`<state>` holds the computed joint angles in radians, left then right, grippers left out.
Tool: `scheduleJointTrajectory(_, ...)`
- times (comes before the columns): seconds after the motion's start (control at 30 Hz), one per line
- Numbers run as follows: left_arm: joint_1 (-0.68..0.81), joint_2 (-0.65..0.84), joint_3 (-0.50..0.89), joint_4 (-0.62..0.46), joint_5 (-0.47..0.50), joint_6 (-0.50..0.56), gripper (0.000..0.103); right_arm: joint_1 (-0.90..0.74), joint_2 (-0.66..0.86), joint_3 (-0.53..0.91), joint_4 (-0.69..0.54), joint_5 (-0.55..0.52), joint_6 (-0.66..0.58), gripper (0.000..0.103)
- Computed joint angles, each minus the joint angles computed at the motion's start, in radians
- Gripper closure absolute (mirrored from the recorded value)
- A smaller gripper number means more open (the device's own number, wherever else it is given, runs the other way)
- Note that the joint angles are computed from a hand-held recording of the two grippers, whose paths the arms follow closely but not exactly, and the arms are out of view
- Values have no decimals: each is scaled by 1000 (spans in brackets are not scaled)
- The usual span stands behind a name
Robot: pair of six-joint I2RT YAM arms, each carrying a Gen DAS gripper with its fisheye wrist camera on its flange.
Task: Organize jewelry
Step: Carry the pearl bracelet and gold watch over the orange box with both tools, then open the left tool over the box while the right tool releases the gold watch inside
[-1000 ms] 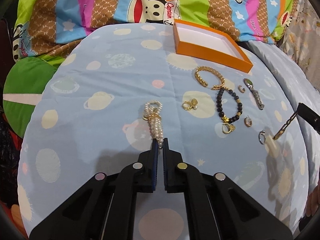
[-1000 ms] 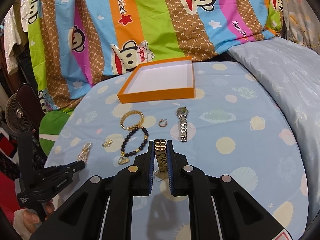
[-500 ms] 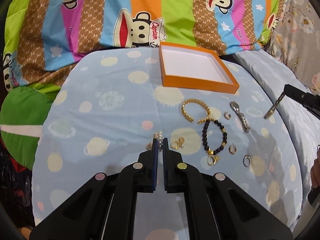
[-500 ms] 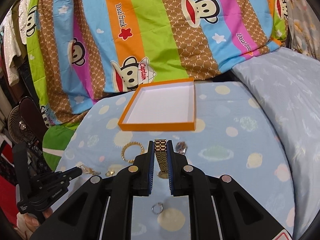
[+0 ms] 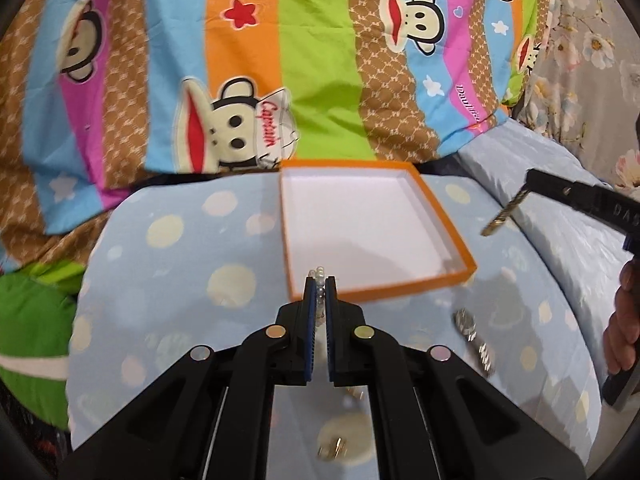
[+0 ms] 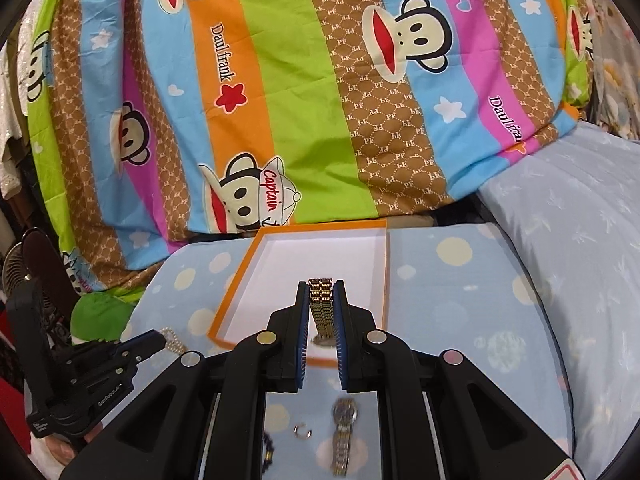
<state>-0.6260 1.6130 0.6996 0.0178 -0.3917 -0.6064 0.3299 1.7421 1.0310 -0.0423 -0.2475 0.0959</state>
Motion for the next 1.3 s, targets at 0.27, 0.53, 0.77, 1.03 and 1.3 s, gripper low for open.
scheduleJointTrajectory(0.27,136,314,268,61,132,130,100,5,351,361,-142,-18,-12,92)
scheduleJointTrajectory(0.53,209,508,472,59,186,202,100,9,657,745,-282,41,-3,92)
scheduleJointTrajectory(0.77,257,631,621,22,210,224,99,24,843,998,-368,89,-4,90)
scheduleJointTrajectory(1.03,288,632,610,74,201,201,62,26,791,921,-256,121,5,60)
scheduleJointTrajectory(1.3,283,408,353,202,140,159,48,-16,486,438,12,53,20,59)
